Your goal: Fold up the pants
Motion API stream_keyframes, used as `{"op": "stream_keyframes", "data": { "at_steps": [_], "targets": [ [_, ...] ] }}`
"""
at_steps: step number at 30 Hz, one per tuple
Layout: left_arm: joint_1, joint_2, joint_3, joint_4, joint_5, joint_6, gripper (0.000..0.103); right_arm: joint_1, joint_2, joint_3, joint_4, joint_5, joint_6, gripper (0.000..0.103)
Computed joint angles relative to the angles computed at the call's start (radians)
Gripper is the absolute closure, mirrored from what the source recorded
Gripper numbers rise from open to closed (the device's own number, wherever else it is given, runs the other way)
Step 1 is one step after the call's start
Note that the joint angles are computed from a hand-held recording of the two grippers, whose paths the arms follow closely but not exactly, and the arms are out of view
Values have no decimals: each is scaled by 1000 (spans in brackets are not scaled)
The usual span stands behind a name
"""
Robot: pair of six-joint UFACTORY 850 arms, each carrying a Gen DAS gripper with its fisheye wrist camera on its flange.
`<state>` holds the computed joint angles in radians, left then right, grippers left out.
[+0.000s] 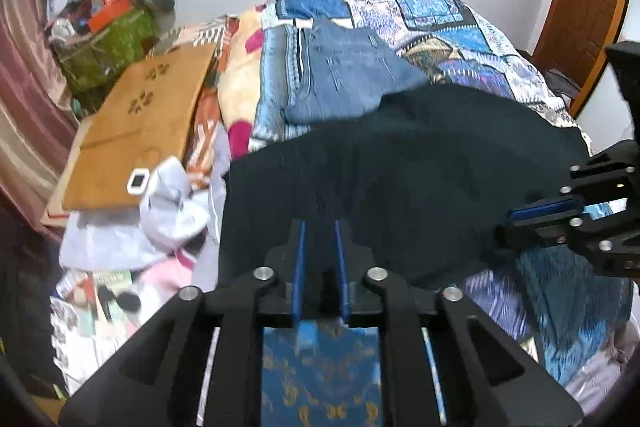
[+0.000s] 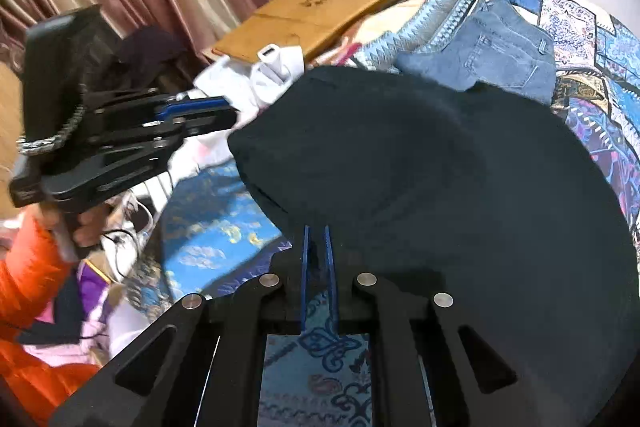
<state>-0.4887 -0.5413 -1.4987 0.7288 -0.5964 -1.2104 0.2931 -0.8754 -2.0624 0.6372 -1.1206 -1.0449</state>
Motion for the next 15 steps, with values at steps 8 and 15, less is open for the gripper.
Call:
{"op": "stream_keyframes", "data": {
  "at_steps": [8,15],
  "targets": [
    [29,-139,-185,-189,6,201,30,1,-57,-73,-95,216,265,61],
    [14,-208,-207,-263,-33,273,23,-33,8,74,-75,253,207,59]
  ]
}}
